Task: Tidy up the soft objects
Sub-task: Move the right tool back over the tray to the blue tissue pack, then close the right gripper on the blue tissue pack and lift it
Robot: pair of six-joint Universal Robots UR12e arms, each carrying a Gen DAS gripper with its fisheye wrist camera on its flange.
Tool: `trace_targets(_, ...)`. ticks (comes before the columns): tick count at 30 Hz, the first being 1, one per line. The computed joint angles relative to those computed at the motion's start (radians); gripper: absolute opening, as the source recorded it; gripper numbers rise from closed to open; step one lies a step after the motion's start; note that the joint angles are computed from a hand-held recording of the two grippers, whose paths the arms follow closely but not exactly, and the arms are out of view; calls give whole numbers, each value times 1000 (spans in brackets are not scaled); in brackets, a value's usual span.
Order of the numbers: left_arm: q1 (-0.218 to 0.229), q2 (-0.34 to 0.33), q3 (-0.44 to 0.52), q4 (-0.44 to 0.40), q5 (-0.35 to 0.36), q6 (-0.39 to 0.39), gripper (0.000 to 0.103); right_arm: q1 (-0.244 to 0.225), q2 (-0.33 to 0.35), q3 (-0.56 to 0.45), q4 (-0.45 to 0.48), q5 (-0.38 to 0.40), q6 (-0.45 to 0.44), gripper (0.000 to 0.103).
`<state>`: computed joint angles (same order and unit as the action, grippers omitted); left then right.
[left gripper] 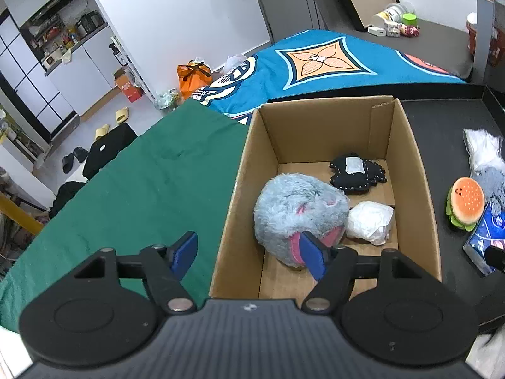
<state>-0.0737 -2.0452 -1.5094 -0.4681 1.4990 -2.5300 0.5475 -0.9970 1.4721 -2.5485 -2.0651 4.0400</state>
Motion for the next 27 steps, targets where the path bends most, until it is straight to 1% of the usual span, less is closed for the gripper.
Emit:
trace_targets(4,-9,-2,-3,16,26,15,74,-6,6,4,-10,20,3,87)
trace_targets(10,-21,-7,0,15,64,35,75,-15,11,4,7,30,17,87)
trace_targets(14,-28,-10,0,14,87,39,75,-19,12,13,-9,32,25,85)
trace_targets(20,-33,-9,-2,22,98,46,75,-19,5,23,-28,31,28,73)
trace_targets(22,-34,-9,-3,23,101,46,75,-19,1,28,-41,30,35,65)
trace_targets(23,-34,-9,-3,23,101,45,75,-18,-2,30,-44,29,33,58)
trace_targets(24,-33,-9,-3,23,101,44,75,-18,-2,29,-42,26,31,48)
trace_targets(27,-33,-8,-3,24,98,43,75,-21,-6,37,-52,37,46,47)
